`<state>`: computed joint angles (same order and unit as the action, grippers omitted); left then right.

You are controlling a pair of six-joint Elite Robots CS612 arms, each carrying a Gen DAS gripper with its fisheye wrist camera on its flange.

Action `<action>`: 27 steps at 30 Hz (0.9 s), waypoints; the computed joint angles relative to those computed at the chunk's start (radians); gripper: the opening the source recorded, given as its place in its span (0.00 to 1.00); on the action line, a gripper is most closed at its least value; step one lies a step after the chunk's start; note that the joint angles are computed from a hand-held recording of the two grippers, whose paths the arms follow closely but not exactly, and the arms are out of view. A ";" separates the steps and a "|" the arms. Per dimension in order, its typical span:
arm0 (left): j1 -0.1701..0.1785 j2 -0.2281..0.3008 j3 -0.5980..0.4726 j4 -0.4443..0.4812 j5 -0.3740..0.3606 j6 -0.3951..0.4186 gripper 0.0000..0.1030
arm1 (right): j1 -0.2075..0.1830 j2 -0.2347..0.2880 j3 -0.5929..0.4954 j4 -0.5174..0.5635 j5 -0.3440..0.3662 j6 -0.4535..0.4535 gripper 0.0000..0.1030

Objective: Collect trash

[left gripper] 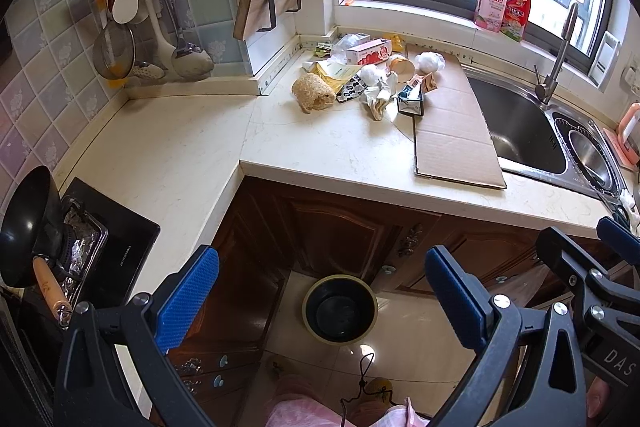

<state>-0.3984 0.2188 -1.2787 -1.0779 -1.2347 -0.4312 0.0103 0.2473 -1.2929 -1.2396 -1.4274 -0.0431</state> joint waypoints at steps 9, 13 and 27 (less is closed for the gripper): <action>-0.001 -0.001 0.002 0.002 0.001 -0.001 0.99 | 0.000 0.000 0.001 -0.001 -0.001 0.000 0.94; -0.002 -0.001 0.002 0.001 0.003 0.000 0.99 | -0.001 0.000 0.001 -0.002 -0.001 -0.001 0.94; -0.001 -0.003 0.005 0.003 0.000 0.001 0.97 | -0.002 0.000 0.003 0.000 0.002 -0.001 0.94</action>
